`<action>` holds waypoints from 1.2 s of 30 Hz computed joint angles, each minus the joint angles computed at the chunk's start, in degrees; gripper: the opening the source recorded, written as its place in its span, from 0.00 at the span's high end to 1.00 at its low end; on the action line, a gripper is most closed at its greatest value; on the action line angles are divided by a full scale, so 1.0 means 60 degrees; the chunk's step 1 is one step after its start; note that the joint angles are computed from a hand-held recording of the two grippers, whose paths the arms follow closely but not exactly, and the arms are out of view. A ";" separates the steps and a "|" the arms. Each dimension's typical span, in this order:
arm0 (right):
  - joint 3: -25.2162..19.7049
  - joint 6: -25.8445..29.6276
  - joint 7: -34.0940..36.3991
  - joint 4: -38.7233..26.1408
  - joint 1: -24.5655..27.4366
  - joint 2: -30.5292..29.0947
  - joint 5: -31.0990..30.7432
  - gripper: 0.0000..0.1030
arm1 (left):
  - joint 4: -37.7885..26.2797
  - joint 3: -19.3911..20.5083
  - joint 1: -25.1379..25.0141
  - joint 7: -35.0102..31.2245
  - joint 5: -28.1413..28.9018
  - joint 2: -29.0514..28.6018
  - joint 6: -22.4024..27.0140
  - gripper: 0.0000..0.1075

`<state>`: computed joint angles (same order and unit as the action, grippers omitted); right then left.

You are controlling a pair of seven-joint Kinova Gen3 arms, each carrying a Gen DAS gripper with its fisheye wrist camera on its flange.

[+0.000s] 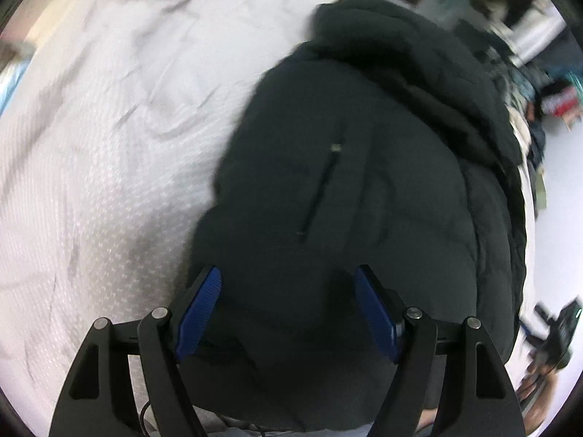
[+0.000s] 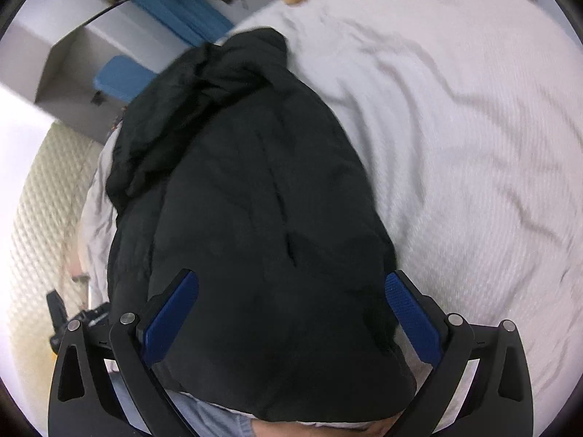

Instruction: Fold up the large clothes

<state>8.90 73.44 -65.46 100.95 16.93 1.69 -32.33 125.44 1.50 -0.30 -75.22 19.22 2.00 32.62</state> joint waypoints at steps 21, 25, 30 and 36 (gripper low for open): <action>-0.0040 0.1095 -0.0857 -0.0348 0.1212 0.1541 -0.0507 0.00 | 0.0607 -0.0624 -0.1760 -0.1449 0.2770 0.0494 0.0336 0.28; -0.0171 0.1698 -0.0197 -0.0229 0.1449 0.1729 -0.1155 0.00 | 0.0312 -0.0548 -0.1629 -0.0932 0.2335 0.0598 0.0505 0.27; -0.0349 0.2507 0.0900 -0.0035 0.1766 0.1789 -0.2196 0.00 | 0.0292 -0.0509 -0.1945 -0.1689 0.3100 0.0767 0.0862 0.27; -0.0272 0.2568 0.1057 -0.0024 0.1525 0.1780 -0.2244 0.00 | 0.0141 -0.0457 -0.1819 -0.1226 0.2898 0.0880 0.0931 0.27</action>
<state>7.27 88.85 -59.11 100.81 26.08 12.37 -45.80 126.29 -1.24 -11.21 -82.57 36.61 7.28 38.20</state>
